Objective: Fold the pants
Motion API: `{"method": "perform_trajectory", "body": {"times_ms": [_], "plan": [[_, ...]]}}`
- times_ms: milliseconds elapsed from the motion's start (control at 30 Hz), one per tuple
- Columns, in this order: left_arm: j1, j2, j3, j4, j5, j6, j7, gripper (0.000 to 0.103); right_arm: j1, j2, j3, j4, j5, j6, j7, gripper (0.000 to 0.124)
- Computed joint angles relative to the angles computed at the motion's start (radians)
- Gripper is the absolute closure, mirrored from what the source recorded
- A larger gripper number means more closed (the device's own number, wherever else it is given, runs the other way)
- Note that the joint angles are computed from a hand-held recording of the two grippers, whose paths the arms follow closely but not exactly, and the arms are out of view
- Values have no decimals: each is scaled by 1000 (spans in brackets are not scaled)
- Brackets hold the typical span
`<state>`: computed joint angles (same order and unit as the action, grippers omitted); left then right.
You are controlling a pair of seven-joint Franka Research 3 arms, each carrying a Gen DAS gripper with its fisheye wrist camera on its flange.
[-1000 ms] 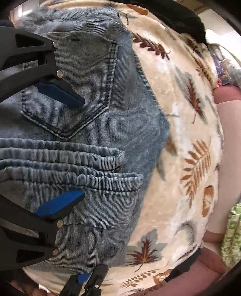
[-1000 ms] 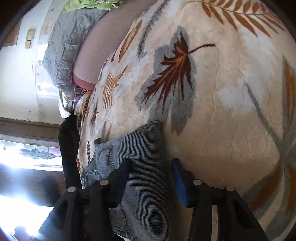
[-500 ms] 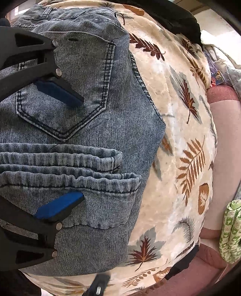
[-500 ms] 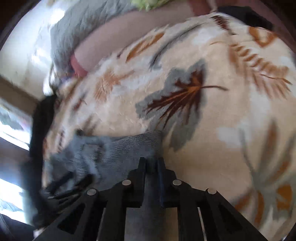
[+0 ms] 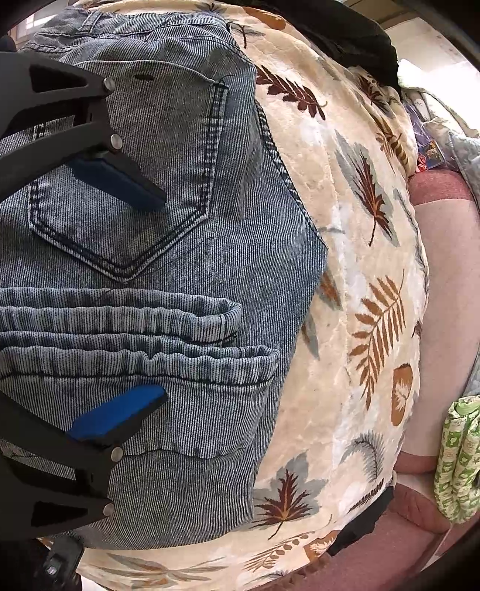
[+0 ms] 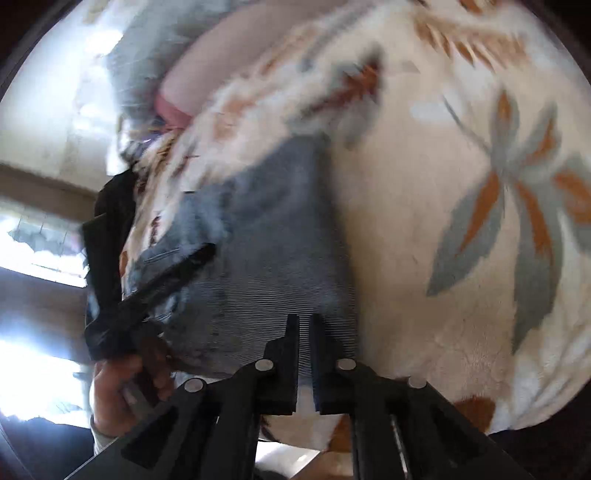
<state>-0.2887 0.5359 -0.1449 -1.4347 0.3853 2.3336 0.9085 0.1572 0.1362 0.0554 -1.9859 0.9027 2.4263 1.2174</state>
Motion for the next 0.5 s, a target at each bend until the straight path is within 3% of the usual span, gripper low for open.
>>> {"method": "perform_trajectory", "body": {"times_ms": [67, 200, 333, 500], "plan": [[-5, -5, 5, -12, 13, 15, -9, 6, 14, 18, -10, -4, -66, 2, 42, 117], [-8, -19, 10, -41, 36, 52, -24, 6, -19, 35, 2, -8, 28, -19, -3, 124], [-9, -27, 15, -61, 53, 83, -39, 6, -8, 10, 3, 15, -5, 27, -17, 117], [-19, -45, 29, -104, 103, 136, -84, 5, -16, 116, 12, 190, 38, 69, -34, 116]]}}
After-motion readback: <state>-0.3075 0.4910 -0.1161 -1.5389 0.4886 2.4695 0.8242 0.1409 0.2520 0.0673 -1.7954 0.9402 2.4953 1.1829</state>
